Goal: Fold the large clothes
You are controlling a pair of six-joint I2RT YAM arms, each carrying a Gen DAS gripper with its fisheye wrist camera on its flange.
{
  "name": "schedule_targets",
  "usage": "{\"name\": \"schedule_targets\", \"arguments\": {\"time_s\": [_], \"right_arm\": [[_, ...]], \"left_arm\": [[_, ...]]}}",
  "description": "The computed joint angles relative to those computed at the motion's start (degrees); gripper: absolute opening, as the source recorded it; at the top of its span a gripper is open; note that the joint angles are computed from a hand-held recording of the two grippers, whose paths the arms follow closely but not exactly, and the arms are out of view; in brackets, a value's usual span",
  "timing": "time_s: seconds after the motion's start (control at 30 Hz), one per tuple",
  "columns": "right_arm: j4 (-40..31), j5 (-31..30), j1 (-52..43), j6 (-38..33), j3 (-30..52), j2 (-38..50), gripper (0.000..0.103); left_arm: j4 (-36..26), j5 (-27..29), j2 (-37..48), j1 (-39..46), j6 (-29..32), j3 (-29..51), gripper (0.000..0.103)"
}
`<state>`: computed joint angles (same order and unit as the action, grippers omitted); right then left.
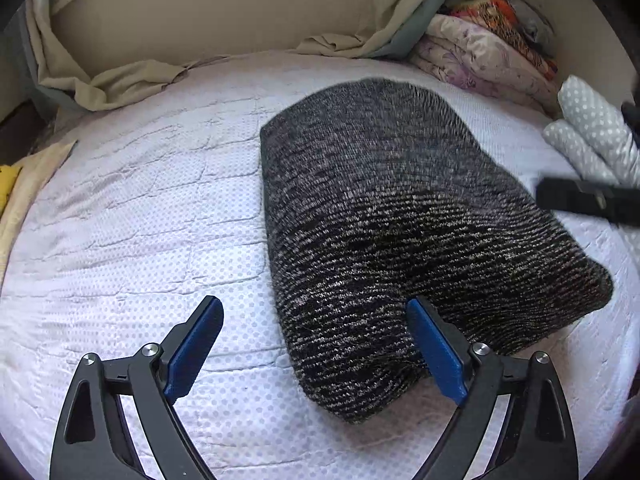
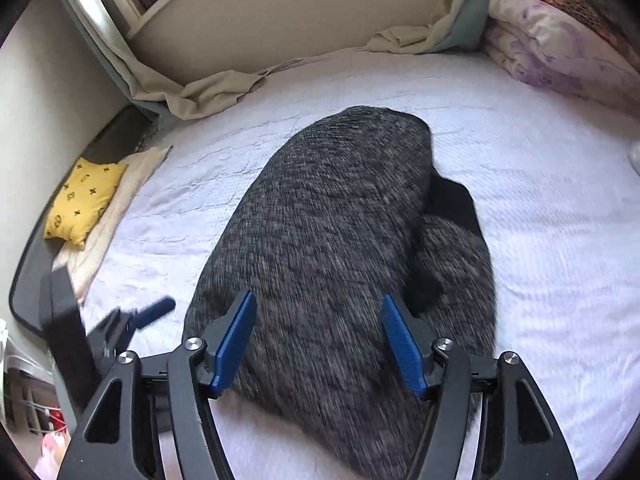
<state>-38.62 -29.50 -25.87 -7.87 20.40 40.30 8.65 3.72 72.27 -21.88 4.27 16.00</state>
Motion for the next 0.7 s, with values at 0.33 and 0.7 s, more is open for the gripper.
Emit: {"name": "schedule_targets", "arguments": {"time_s": [0.33,0.7], "right_arm": [[-1.18,-12.65,-22.52,-16.23,7.58,27.30,0.085],[7.29,-17.82,-22.23,-12.69,18.55,61.40,0.087]], "left_arm": [[-14.46,18.52,0.54,17.83,6.65,10.08,0.099],[-31.39,40.70,31.89,23.96,9.79,33.20,0.099]]}}
